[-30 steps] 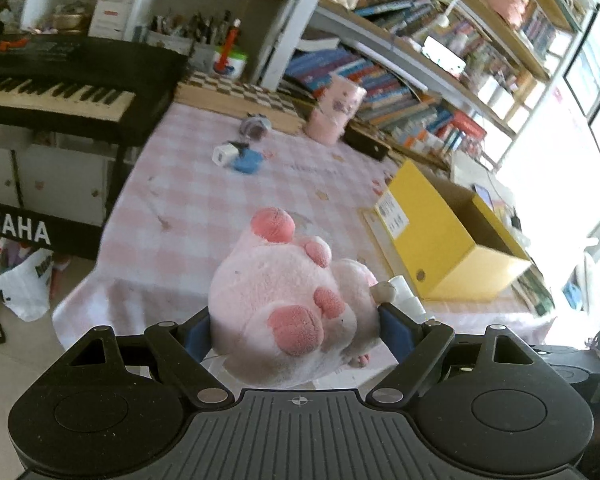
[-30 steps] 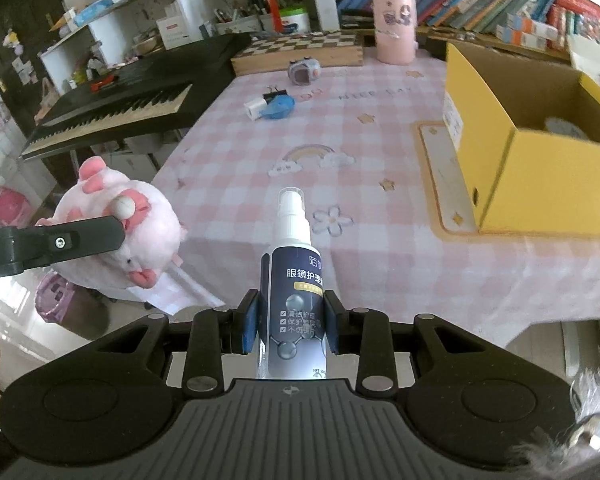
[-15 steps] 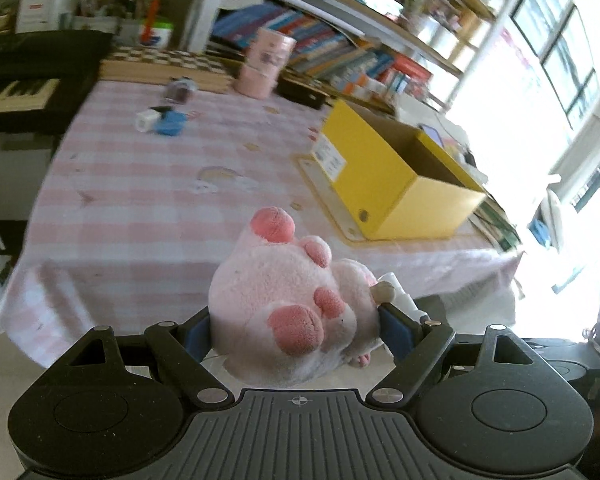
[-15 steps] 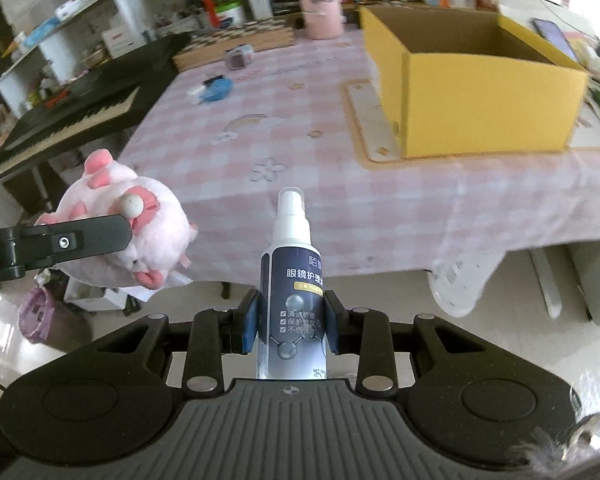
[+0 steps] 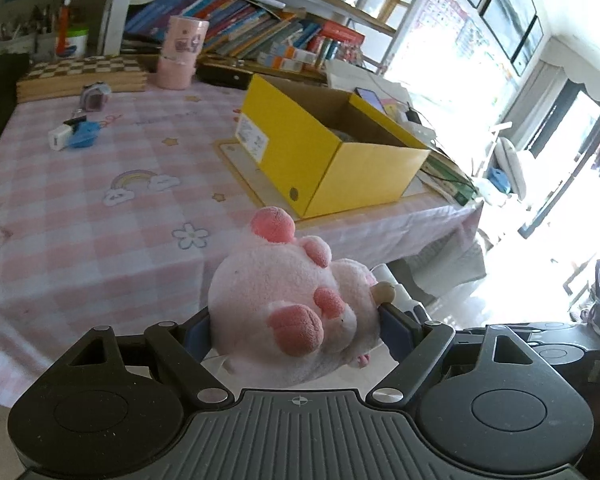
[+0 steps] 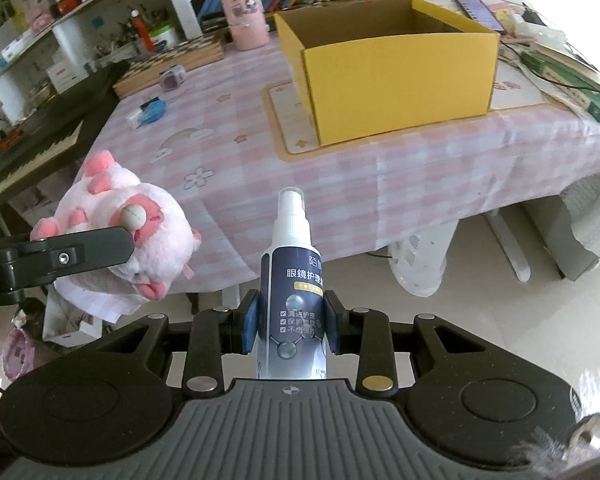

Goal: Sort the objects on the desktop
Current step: 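Lift the plush pig with the left tool while the right tool carries the bottle to the box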

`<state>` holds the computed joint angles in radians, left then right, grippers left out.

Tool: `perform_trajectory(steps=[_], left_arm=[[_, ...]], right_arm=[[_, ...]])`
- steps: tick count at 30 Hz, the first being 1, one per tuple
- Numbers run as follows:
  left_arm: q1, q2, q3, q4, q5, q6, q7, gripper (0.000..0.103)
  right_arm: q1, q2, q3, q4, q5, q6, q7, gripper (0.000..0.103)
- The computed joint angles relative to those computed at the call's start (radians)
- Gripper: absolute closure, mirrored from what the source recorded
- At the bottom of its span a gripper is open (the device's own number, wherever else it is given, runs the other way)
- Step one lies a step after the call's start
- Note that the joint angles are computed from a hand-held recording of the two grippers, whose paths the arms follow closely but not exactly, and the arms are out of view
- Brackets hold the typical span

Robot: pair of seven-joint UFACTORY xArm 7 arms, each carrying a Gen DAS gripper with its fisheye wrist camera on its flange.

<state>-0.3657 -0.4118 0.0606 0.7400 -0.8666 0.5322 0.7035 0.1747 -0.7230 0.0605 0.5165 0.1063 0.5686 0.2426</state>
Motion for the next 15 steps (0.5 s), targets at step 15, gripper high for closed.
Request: perform_trajectory(steps=[15], left_arm=[[-0.003,0.08,-0.033,0.073,-0.03,0.003,0.015,0.018]], right_arm=[[-0.032,0.023,-0.025,0.018,-0.015,0.005,-0.023,0.073]])
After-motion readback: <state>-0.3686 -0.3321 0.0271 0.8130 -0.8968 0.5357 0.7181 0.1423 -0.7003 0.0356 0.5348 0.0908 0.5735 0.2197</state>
